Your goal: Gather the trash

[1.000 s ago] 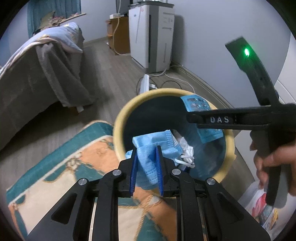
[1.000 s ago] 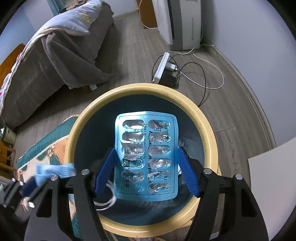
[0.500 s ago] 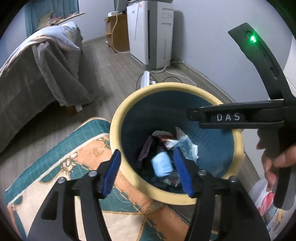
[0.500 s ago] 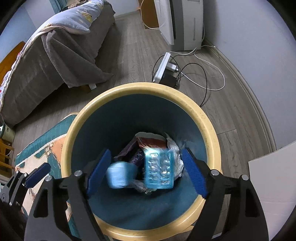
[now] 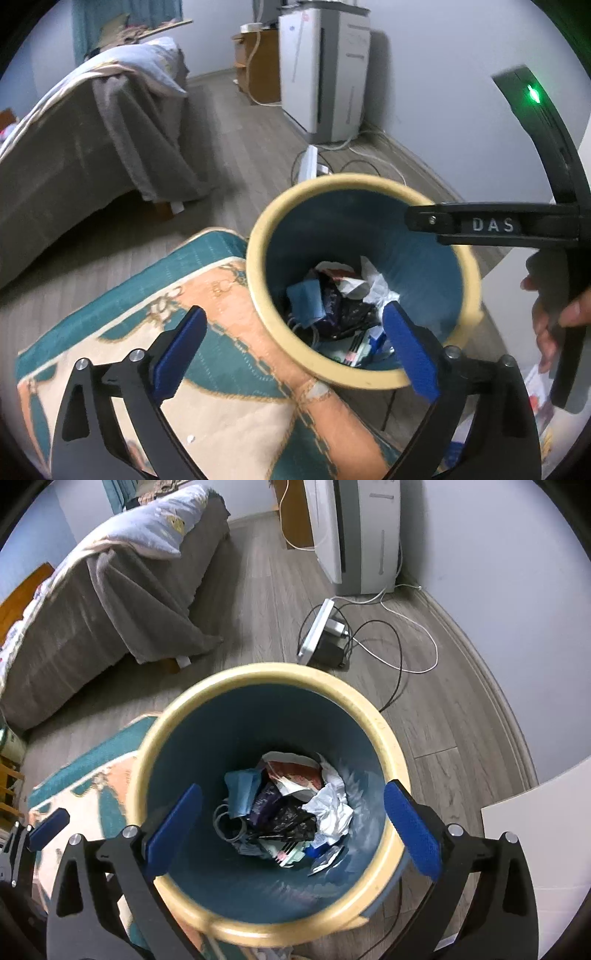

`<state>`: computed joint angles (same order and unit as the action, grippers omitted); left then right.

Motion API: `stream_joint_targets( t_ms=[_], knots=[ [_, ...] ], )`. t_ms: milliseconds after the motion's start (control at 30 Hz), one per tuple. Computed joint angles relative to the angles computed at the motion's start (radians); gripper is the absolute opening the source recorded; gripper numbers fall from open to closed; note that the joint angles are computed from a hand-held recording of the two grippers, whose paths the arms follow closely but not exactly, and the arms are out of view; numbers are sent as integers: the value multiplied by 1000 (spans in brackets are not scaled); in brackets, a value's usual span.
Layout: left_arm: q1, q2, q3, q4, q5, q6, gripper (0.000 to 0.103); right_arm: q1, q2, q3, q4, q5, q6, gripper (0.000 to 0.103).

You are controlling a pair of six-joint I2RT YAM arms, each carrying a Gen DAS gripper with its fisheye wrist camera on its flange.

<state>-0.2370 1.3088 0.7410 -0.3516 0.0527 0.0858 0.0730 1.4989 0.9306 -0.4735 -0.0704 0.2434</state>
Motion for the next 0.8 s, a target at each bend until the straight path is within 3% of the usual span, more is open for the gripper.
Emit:
stream_joint_targets(
  t_ms=[367,500,667,800],
  knots=[
    [56,-324,175,-358,3,-187,98,39,-405,-4,-263,131,-59,97],
    [70,-416,208,-454,-15,-157,98,86,-551,-11,-346,172,-64,97],
    [27,-529,214,-550,-105,-143,98,141,-690,-28,-442,215,-38,97],
    [2,-595,195,-582,-129,-139,98,176,-783,-28,-502,263,2,97]
  ],
)
